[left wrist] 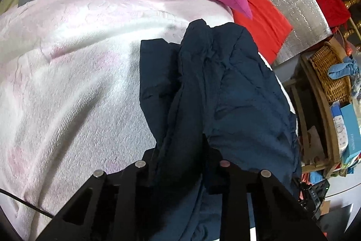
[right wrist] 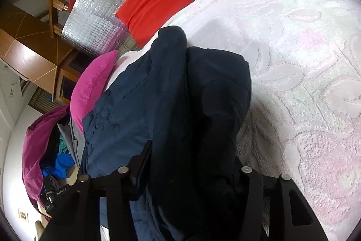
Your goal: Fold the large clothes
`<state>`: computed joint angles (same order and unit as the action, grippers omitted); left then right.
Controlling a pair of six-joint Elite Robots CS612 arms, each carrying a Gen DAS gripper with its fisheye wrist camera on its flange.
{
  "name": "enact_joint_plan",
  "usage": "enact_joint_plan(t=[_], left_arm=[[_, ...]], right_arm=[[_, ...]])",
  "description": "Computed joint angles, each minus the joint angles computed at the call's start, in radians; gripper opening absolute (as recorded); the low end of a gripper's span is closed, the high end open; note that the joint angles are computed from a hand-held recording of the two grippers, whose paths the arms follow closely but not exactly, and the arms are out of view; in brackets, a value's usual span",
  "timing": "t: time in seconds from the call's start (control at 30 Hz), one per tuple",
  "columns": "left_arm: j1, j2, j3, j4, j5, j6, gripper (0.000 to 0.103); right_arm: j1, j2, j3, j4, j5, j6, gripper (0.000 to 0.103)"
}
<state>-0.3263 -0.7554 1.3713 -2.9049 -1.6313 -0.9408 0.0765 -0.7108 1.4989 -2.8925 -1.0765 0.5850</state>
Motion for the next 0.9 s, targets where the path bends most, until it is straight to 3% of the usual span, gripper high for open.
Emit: enact_joint_plan(t=[0.63,0.77,0.9], left_arm=[[-0.002,-0.051,0.111,-0.054,-0.061,-0.011,0.026],[-0.003,-0.042,0.085,0.017,-0.052,-0.015,0.044],[-0.001,-0.044,0.086,0.026,-0.056,-0.029,0.049]], right_arm=[[-0.022,-0.030,0.033,0.028,0.041,-0.042,0.047],[-0.022,-0.021,0.020,0.049,0.040,-0.029,0.047],[-0.028,-0.020,0.016,0.071,0.063,0.001,0.053]])
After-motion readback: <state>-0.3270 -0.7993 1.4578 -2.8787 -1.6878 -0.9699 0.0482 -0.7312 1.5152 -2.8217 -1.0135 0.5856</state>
